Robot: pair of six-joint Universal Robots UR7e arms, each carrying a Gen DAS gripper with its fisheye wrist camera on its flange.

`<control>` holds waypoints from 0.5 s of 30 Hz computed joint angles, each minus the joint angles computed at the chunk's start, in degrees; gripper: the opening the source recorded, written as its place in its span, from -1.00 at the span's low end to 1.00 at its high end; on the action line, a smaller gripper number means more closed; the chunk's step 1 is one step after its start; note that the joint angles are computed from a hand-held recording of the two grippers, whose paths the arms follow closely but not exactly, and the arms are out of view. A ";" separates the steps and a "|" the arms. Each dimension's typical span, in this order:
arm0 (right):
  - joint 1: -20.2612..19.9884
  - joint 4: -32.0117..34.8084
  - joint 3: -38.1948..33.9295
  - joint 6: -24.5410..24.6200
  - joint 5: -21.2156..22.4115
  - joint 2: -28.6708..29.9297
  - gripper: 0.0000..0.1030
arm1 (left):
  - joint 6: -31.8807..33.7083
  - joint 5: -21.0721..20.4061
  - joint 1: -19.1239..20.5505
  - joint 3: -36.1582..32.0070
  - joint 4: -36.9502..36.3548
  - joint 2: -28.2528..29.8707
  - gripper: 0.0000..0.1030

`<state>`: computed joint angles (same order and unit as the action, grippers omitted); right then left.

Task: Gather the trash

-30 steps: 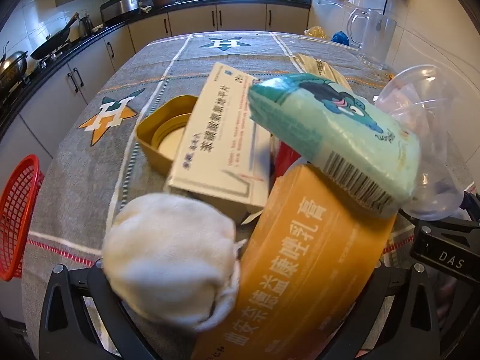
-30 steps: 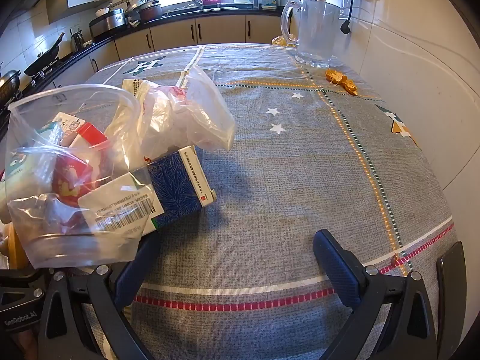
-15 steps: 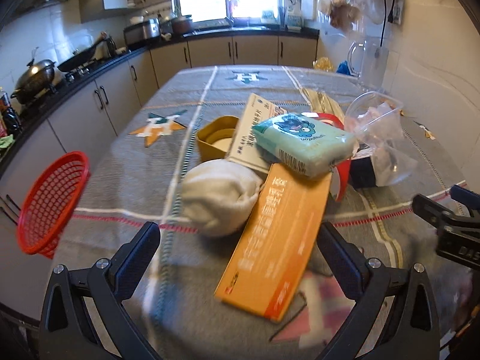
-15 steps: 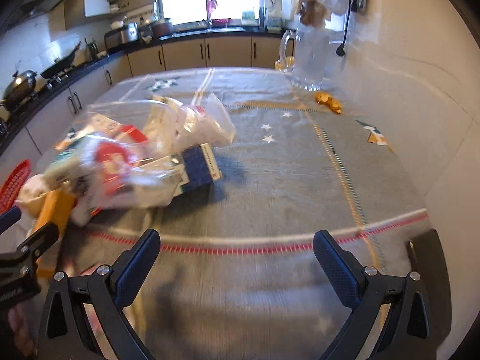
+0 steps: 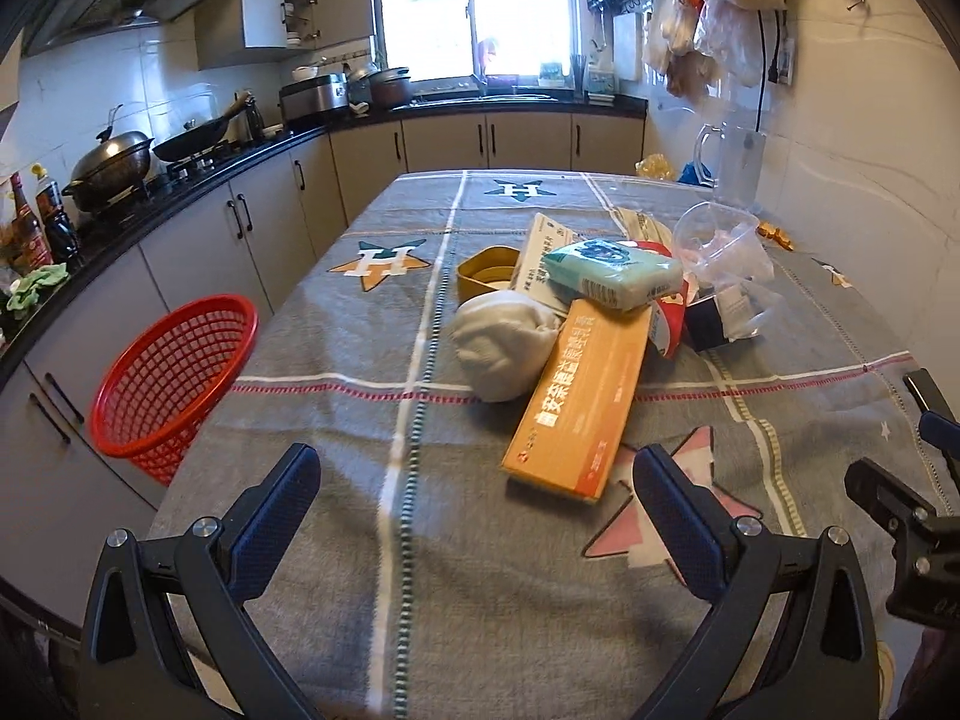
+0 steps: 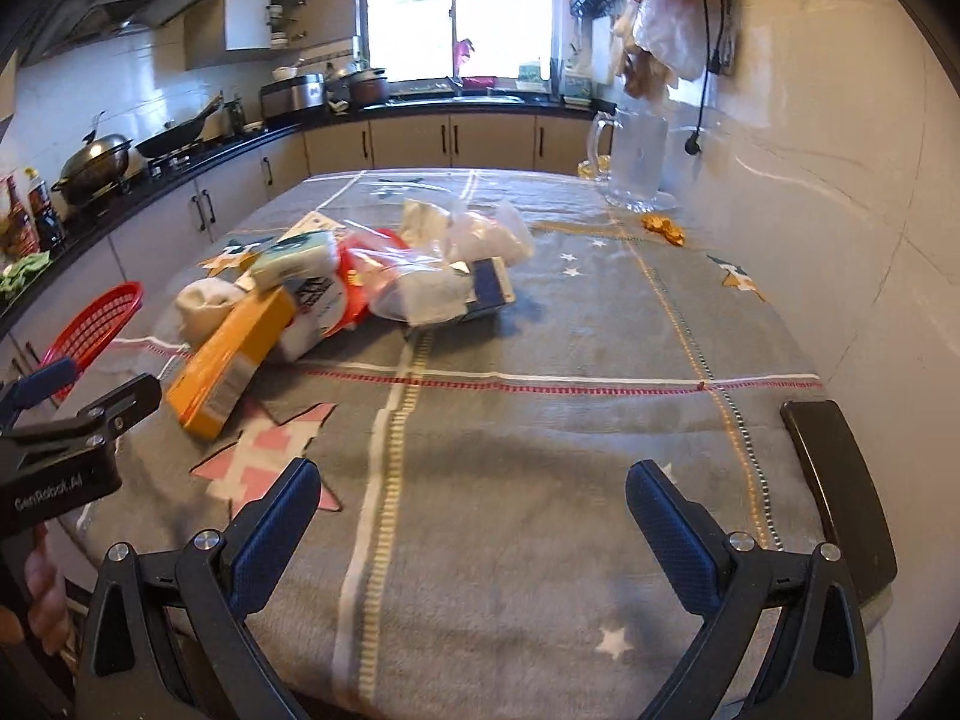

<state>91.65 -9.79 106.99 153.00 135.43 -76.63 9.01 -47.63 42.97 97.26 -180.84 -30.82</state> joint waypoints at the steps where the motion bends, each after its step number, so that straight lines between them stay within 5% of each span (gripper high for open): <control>1: 0.23 -0.68 0.14 -0.63 0.36 0.19 1.00 | 0.03 0.18 0.08 0.09 -0.28 0.01 1.00; 15: 0.19 -1.05 0.42 -1.30 -0.44 0.37 1.00 | -0.26 0.66 0.52 0.62 -0.27 0.01 1.00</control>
<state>91.84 -10.84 107.41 151.71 134.98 -76.26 8.75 -46.97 43.50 97.89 -181.11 -30.81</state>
